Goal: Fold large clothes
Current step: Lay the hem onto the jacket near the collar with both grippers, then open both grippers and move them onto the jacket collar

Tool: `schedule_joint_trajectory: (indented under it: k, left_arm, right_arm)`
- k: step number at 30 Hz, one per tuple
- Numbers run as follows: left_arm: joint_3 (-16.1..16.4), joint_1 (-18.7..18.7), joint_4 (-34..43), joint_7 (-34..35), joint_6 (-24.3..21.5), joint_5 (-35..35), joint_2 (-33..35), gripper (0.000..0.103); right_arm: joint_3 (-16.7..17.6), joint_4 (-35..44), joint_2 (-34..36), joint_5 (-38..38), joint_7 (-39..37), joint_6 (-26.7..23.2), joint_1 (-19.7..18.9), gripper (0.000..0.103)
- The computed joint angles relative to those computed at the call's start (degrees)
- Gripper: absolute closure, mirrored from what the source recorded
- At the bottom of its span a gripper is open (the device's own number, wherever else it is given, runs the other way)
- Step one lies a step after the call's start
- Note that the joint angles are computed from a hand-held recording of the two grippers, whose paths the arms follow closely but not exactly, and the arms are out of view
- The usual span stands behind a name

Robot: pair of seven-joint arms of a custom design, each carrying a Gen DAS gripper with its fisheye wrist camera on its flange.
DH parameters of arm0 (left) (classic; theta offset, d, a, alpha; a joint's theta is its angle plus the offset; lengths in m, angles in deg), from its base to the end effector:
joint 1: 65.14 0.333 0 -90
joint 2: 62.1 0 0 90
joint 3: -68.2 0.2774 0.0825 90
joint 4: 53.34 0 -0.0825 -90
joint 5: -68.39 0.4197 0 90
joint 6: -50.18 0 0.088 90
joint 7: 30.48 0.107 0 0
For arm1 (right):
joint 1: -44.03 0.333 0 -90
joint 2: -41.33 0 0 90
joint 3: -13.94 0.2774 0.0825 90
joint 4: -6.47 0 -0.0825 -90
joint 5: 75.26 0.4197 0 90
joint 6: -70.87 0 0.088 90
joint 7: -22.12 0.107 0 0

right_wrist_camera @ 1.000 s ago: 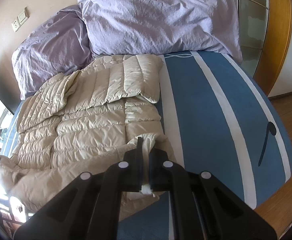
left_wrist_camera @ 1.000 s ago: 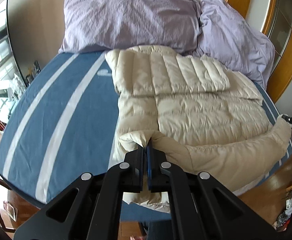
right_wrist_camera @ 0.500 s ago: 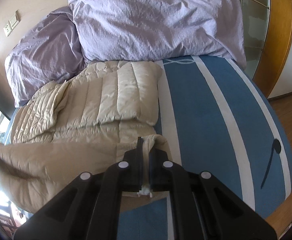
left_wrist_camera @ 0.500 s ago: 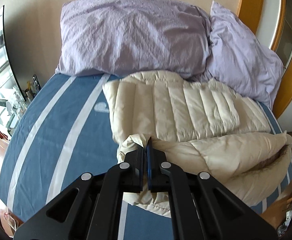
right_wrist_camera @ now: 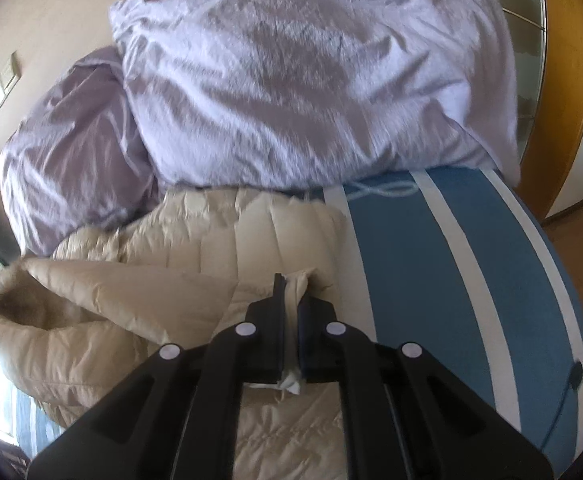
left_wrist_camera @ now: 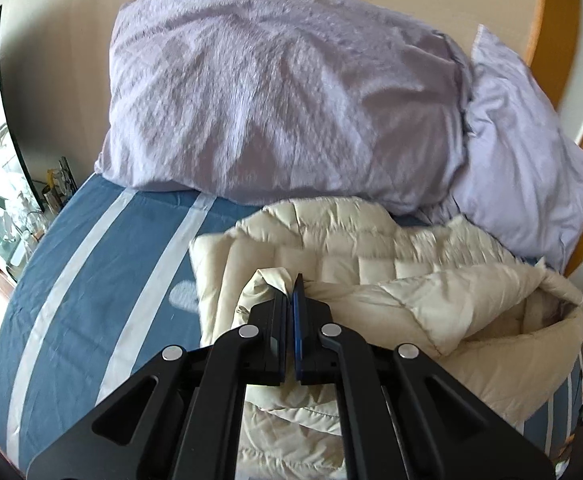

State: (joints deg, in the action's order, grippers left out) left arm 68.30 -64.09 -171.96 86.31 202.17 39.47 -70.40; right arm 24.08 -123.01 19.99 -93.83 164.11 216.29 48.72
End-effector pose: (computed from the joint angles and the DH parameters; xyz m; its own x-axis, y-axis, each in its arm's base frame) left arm 0.5991 0.0253 0.5264 -0.1500 -0.9769 0.1519 -0.7085 -0.0010 -0.7057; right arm 0.5158 0.1471 0.5332 -0.3430 -0.9167 -0.2047 -0.6796 0.3926 -0.6197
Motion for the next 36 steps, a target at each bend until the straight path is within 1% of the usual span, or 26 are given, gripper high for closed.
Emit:
schedule_joint_trajectory:
  k: [3, 6, 8, 9, 10, 11, 12, 13, 14, 15, 17, 18, 19, 20, 21, 22, 24, 28, 30, 36]
  left_arm:
    - [-0.91, 0.52, 6.08, -3.41, -0.19, 1.17, 6.04, 0.102]
    - [-2.69, 1.89, 11.66, -6.69, -0.43, 2.74, 11.57, 0.102]
    - [-3.94, 2.93, 14.46, -8.31, -0.63, 3.31, 14.33, 0.101]
    - [-4.51, 3.41, 15.97, -9.32, -0.91, 3.72, 15.74, 0.101]
    - [-5.03, 3.82, 17.86, -10.79, -1.53, 4.28, 17.4, 0.101]
    - [-5.68, 4.44, 19.42, -11.54, -2.47, 3.99, 18.66, 0.101]
    - [-6.25, 4.99, 20.47, -12.17, -3.09, 3.89, 19.5, 0.101]
    - [-6.71, 5.39, 21.09, -12.86, -3.34, 4.09, 19.97, 0.1]
    - [-7.16, 5.81, 21.45, -12.95, -3.79, 4.15, 20.15, 0.099]
    - [-7.51, 6.19, 21.62, -12.84, -4.01, 4.18, 20.2, 0.096]
    - [-8.11, 6.9, 20.99, -11.56, -3.95, 3.5, 19.22, 0.091]
    - [-8.18, 7.04, 20.96, -11.31, -3.92, 3.4, 18.99, 0.082]
    - [-8.16, 7.16, 20.07, -11.09, -3.31, 3.23, 18.03, 0.065]
    - [-8.02, 7.05, 19.64, -11.35, -2.51, 3.49, 17.55, 0.056]
    - [-7.9, 6.99, 18.77, -11.32, -1.31, 3.51, 16.74, 0.042]
    - [-7.89, 7.03, 17.76, -10.53, 0.08, 2.89, 15.72, 0.039]
    - [-7.6, 6.87, 16.93, -9.61, 1.13, 2.33, 14.54, 0.038]
    - [-6.97, 6.25, 15.09, -7.14, 1.55, 0.51, 12.39, 0.037]
    - [-6.66, 5.51, 13.8, -6.63, 2.65, 1.3, 11.7, 0.037]
    - [-6.52, 3.45, 10.63, -4.32, 5.77, 4.01, 11.26, 0.037]
  right_arm:
    - [-0.91, 4.18, 5.7, -0.16, 0.59, 2.05, -0.81, 0.097]
    - [-2.15, 7.91, 10.24, -0.96, 1.56, 2.62, -0.61, 0.096]
    - [-3.35, 10.03, 12.88, -0.93, 2.01, 3.37, 0.06, 0.092]
    - [-4.1, 10.52, 13.83, -0.21, 2.01, 4.28, 0.49, 0.086]
    - [-4.83, 10.56, 14.29, 0.85, 1.76, 5.39, 0.92, 0.074]
    - [-5.36, 10.47, 14.61, 1.65, 1.94, 6.55, 1.23, 0.066]
    - [-5.64, 9.99, 14.48, 1.32, 3.18, 7.88, 1.26, 0.047]
    - [-5.59, 9.55, 14.13, -0.32, 4.91, 8.67, 1.06, 0.033]
    - [-5.3, 8.94, 13.51, -2.87, 7.07, 9.31, 0.68, 0.031]
    - [-4.97, 8.22, 12.61, -5.25, 8.93, 9.64, 0.27, 0.031]
    - [-4.55, 6.5, 10.65, -7.32, 10.74, 10.11, -0.28, 0.031]
    - [-4.19, 5.63, 9.55, -8.04, 11.43, 9.99, -0.59, 0.031]
    - [-3.82, 4.86, 8.48, -8.58, 11.8, 9.83, -0.89, 0.031]
    - [-3.24, 4.21, 7.46, -9.31, 12.23, 9.51, -1.24, 0.031]
    - [-2.92, 3.85, 6.87, -9.54, 12.15, 9.5, -1.5, 0.031]
    - [-2.52, 3.48, 6.32, -9.73, 12.09, 9.41, -1.7, 0.031]
    - [-1.89, 3.01, 5.58, -9.71, 11.27, 9.22, -1.82, 0.031]
    - [-0.9, 3.55, 6.03, -9.19, 8.65, 8.03, -1.39, 0.032]
    - [-0.38, 4.7, 7.37, -9.93, 8.08, 6.82, -1.1, 0.032]
    - [-1.15, 8.9, 12.34, -12.04, 7.63, 3.98, 1.27, 0.04]
